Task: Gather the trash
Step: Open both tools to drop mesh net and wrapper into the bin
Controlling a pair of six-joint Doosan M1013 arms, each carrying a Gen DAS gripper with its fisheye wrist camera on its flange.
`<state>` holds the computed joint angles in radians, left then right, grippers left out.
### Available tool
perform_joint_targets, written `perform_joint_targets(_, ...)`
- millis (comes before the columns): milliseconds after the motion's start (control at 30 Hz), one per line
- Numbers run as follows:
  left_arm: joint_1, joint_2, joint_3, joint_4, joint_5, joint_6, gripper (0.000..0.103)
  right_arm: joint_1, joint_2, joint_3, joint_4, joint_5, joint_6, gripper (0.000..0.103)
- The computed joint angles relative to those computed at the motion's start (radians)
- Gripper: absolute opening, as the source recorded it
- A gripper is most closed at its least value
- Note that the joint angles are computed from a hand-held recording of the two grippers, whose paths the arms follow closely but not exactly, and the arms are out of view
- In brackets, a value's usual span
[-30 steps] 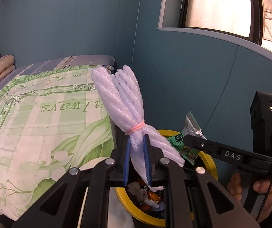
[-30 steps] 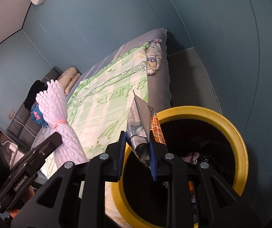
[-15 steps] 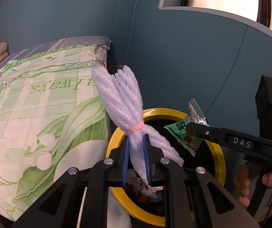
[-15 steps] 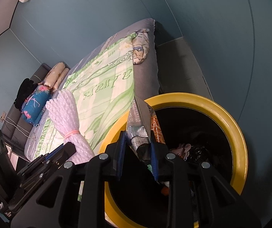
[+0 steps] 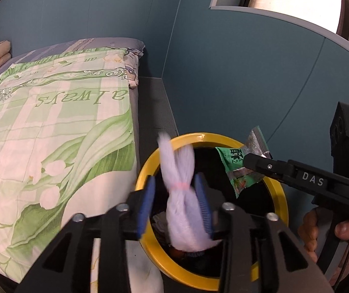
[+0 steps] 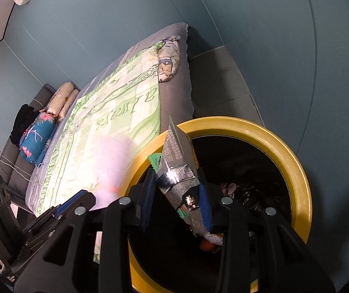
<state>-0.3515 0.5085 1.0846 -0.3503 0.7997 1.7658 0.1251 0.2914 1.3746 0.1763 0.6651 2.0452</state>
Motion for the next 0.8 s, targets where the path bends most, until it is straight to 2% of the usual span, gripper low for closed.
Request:
perform_joint_targets(233, 0.011, -0.014, 0.012, 0.005, -0.033, -0.033, 0.058, 0.001, -0.01, 0.011, -0.032, -0.019, 0.044, 0.052)
perform_joint_targets(300, 0.015, -0.021, 0.017, 0.013, -0.048, -0.048, 0.062, 0.004, -0.013, 0.011, -0.046, -0.028, 0.059, 0.062)
perform_joint_targets(367, 0.019, -0.027, 0.022, 0.024, -0.063, -0.061, 0.066, 0.007, -0.013, 0.009, -0.061, -0.03, 0.068, 0.066)
perform_joint_targets(433, 0.023, -0.033, 0.026, 0.041, -0.079, -0.081, 0.075, 0.009, -0.014, 0.006, -0.072, -0.031, 0.074, 0.071)
perform_joint_targets(600, 0.041, -0.058, 0.054, 0.067, -0.126, -0.112, 0.081, 0.022, -0.007, -0.016, -0.105, -0.028, 0.078, 0.084)
perform_joint_targets(800, 0.064, -0.099, 0.104, 0.18, -0.211, -0.209, 0.092, 0.055, 0.016, -0.07, -0.1, -0.03, -0.006, 0.092)
